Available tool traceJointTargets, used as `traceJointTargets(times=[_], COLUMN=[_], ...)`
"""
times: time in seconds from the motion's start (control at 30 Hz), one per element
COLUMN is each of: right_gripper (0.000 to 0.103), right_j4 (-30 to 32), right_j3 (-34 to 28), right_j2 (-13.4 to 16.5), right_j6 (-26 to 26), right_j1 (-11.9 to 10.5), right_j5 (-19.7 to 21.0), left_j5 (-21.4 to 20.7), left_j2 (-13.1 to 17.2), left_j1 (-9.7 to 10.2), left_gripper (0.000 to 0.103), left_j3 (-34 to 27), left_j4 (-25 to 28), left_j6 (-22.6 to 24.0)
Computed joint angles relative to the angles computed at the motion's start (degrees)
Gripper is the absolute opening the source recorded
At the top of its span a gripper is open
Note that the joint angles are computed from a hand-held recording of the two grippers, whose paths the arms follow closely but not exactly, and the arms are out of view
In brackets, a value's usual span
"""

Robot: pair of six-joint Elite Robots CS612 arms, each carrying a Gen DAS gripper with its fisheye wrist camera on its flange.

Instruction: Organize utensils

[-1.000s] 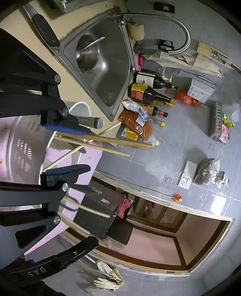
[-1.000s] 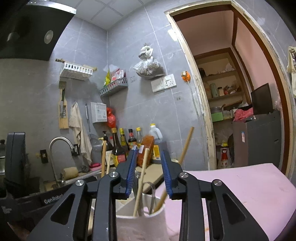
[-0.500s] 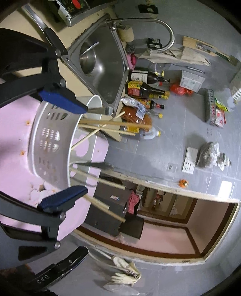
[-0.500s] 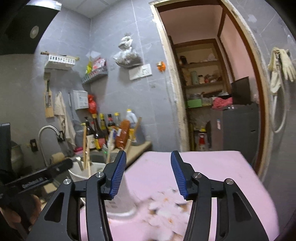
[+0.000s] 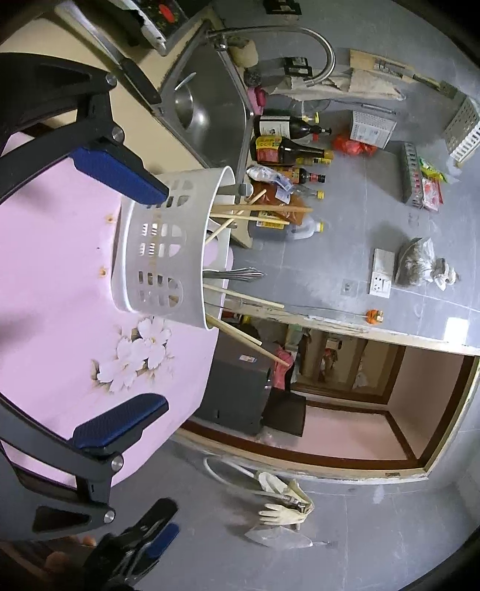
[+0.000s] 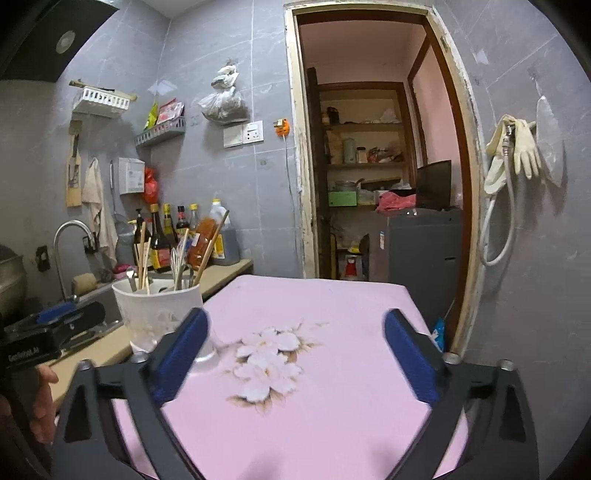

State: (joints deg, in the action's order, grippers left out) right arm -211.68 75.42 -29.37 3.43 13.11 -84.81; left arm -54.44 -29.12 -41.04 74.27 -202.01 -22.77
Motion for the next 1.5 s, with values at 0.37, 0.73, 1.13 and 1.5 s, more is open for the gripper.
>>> traceJointTargets(times=[0.37, 0.73, 1.13, 1.5], right_gripper=[0.103, 0.103, 0.103, 0.103], right_j4=[-4.7, -5.8, -4.0, -4.0], right_j3=[6.0, 6.4, 5.9, 5.7], right_j2=[-1.6, -1.1, -0.8, -0.8], right_j6=[-0.1, -3.4, -3.7, -3.6], right_j1=[0.9, 2.3, 2.6, 2.5], right_j5=[-3.7, -8.0, -10.2, -9.6], left_j5=[4.9, 13.6, 14.7, 14.6], left_j2=[-1.1, -0.4, 0.0, 0.2], left_j1=[-2.04, -3.39, -3.22, -3.17], left_gripper=[0.101, 0.101, 0.101, 0.101], left_j3=[4.2, 5.1, 5.0, 4.9], left_j4=[-1.7, -2.2, -1.4, -1.8], left_j6=[-0.5, -1.5, -1.5, -1.5])
